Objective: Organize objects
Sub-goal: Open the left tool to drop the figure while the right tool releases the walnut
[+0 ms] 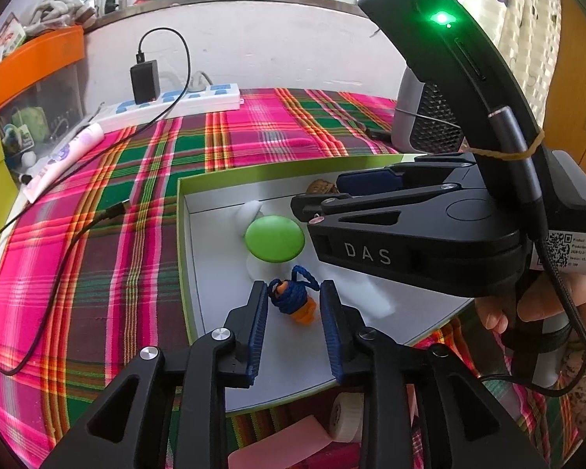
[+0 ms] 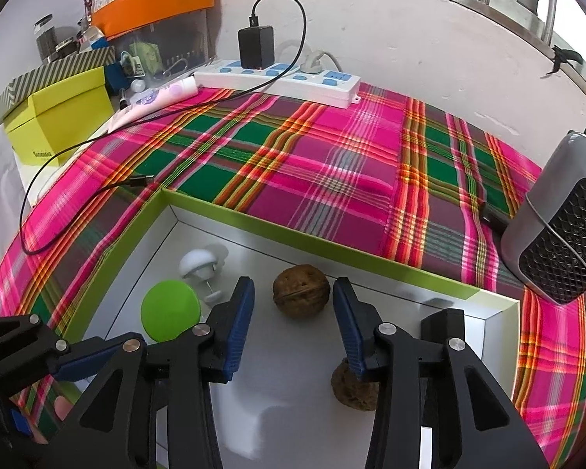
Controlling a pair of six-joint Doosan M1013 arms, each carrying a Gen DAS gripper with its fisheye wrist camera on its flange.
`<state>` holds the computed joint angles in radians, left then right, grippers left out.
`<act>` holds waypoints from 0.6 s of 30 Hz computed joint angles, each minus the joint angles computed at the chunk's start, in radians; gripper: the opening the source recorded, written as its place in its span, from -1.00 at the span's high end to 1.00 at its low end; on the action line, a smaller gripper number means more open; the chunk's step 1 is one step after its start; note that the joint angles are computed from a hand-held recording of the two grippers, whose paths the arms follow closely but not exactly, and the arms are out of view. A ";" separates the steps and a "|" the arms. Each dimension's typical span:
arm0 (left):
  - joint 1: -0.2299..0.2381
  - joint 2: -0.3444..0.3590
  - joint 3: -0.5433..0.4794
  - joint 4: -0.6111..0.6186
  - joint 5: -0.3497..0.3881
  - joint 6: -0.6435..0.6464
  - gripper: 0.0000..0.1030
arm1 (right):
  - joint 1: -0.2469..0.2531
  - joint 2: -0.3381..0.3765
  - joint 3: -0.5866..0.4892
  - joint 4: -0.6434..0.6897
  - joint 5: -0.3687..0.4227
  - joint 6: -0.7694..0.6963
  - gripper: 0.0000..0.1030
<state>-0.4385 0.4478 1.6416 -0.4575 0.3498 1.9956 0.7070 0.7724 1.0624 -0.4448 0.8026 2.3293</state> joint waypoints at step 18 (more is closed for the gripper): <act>-0.001 -0.022 0.020 0.039 -0.023 -0.051 0.26 | 0.014 -0.026 0.030 -0.066 -0.010 0.089 0.09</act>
